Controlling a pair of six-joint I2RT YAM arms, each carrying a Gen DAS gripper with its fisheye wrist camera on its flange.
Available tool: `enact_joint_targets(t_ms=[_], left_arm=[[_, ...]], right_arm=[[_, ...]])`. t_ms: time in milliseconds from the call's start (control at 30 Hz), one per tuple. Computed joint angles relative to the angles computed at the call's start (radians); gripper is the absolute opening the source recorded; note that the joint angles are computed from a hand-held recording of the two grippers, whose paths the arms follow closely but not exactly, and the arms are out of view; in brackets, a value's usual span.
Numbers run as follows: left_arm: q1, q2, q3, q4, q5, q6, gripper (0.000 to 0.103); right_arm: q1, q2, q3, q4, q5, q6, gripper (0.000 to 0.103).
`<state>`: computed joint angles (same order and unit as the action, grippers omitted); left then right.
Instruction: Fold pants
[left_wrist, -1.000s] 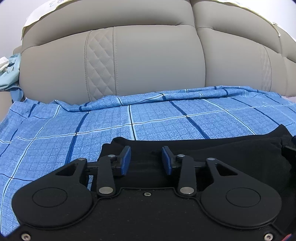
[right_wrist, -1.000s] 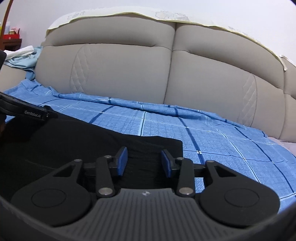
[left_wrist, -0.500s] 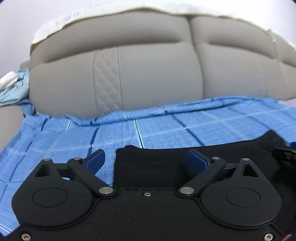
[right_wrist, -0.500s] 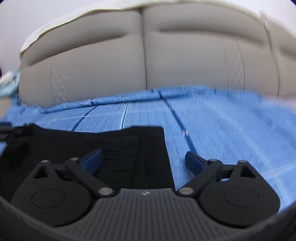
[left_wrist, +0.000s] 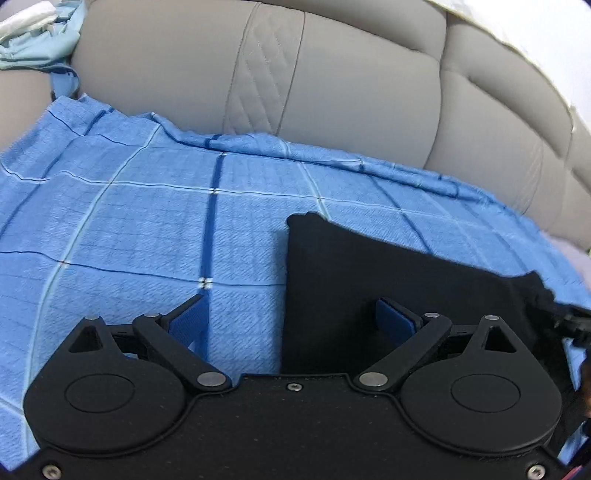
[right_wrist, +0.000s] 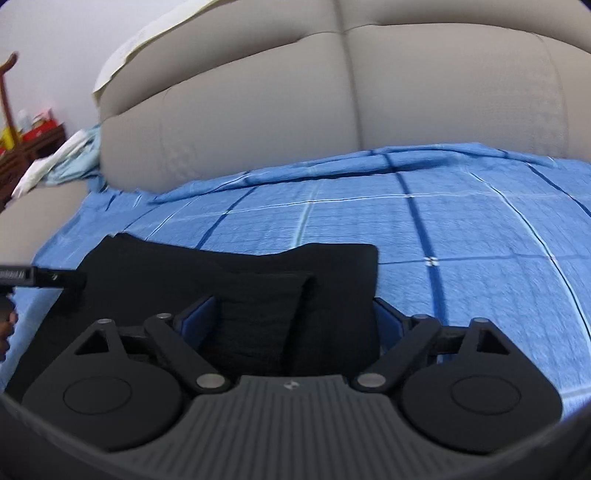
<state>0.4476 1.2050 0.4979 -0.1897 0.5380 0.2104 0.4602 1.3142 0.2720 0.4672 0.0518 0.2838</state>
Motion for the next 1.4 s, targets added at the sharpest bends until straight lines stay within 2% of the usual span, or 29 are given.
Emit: enact_joint_targets(t_ms=[300,433,533,567,600,633,667,700,800,833,933,1000,1400], left_arm=[[-0.054,0.135,0.063,0.051,0.073,-0.029,0.096],[-0.068,0.177,0.074,0.089,0.105,-0.039,0.098],[-0.096,0.182,0.054,0.152,0.076,-0.064,0.097],[-0.105,0.173,0.047,0.161,0.061,-0.073,0.088],[-0.116,0.154,0.034,0.172,0.037,-0.08,0.071],[-0.125,0.14,0.029,0.173,0.009,-0.086,0.065],[-0.132,0.124,0.022,0.172,-0.02,-0.097,0.054],[-0.127,0.114,0.014,0.178,-0.03,-0.109,0.04],[-0.08,0.1,-0.005,0.204,0.0,-0.183,0.021],[-0.08,0.093,-0.012,0.22,-0.01,-0.198,0.02],[-0.136,0.058,-0.036,0.287,-0.118,-0.229,0.017],[-0.164,0.083,-0.005,0.298,-0.165,-0.238,0.016],[-0.294,0.483,0.39,0.343,-0.407,-0.323,0.016]], right_arm=[[-0.04,-0.021,-0.039,0.052,-0.089,0.009,0.068],[-0.08,0.029,-0.04,0.119,-0.163,0.047,0.067],[-0.092,0.093,-0.038,0.198,-0.19,0.067,0.067],[-0.085,0.103,-0.037,0.212,-0.18,0.076,0.066],[-0.077,0.105,-0.039,0.217,-0.167,0.082,0.065],[-0.065,0.102,-0.043,0.223,-0.147,0.088,0.063],[-0.056,0.101,-0.047,0.23,-0.133,0.094,0.06],[-0.049,0.102,-0.052,0.241,-0.124,0.102,0.054],[-0.021,0.097,-0.057,0.26,-0.094,0.139,0.042],[-0.009,0.095,-0.05,0.257,-0.08,0.149,0.04],[0.021,0.11,0.002,0.23,-0.041,0.125,0.037],[0.027,0.147,0.065,0.204,-0.016,0.093,0.037],[-0.054,0.455,0.506,0.08,-0.072,0.032,0.036]])
